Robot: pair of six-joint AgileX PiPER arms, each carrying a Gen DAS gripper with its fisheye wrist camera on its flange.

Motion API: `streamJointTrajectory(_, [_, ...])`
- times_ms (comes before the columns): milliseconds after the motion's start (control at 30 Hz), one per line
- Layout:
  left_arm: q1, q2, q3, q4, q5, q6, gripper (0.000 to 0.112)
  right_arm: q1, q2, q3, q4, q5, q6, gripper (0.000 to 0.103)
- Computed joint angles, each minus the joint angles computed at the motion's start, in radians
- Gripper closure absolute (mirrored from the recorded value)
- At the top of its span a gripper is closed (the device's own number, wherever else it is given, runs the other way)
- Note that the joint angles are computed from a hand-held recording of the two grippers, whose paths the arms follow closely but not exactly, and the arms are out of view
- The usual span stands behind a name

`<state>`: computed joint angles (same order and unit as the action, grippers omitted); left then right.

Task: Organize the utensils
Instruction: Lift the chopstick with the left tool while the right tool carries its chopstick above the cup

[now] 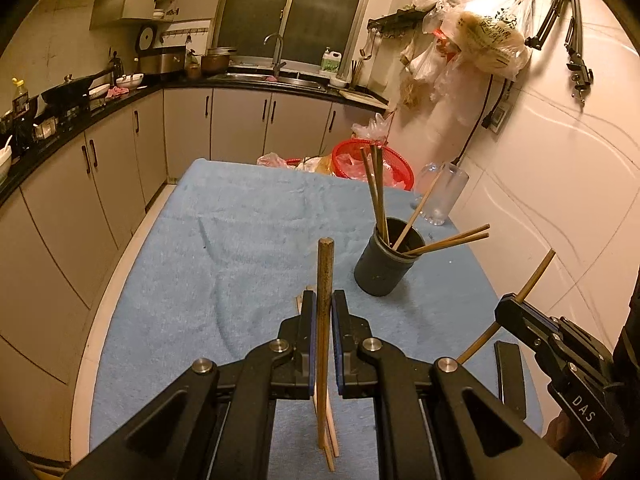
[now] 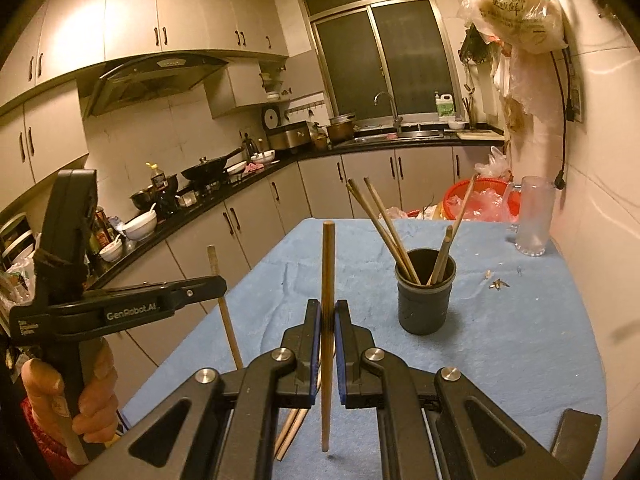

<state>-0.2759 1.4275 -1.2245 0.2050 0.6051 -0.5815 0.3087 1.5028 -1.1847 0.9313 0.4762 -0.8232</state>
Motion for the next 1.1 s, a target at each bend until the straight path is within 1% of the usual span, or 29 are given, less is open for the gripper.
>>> streamJointTrajectory(600, [-0.008,-0.002,-0.033,0.001,0.023,0.02,0.105,-0.031,-0.01,-0.01,0.023,0.004,-0.014,0.096])
streamJointTrajectory(767, [-0.012,-0.002,-0.036,0.003,0.025,0.024,0.105,-0.055,-0.016,-0.023,0.025,0.022,-0.013,0.096])
streamJointTrajectory(1033, [-0.036,0.015,-0.084,0.017,0.052,0.033,0.105,-0.095,-0.033,-0.051,0.043,0.06,-0.022,0.096])
streamJointTrajectory(1100, [-0.035,0.017,-0.097,0.003,0.056,0.051,0.105,-0.109,-0.042,-0.055,0.057,0.071,-0.033,0.096])
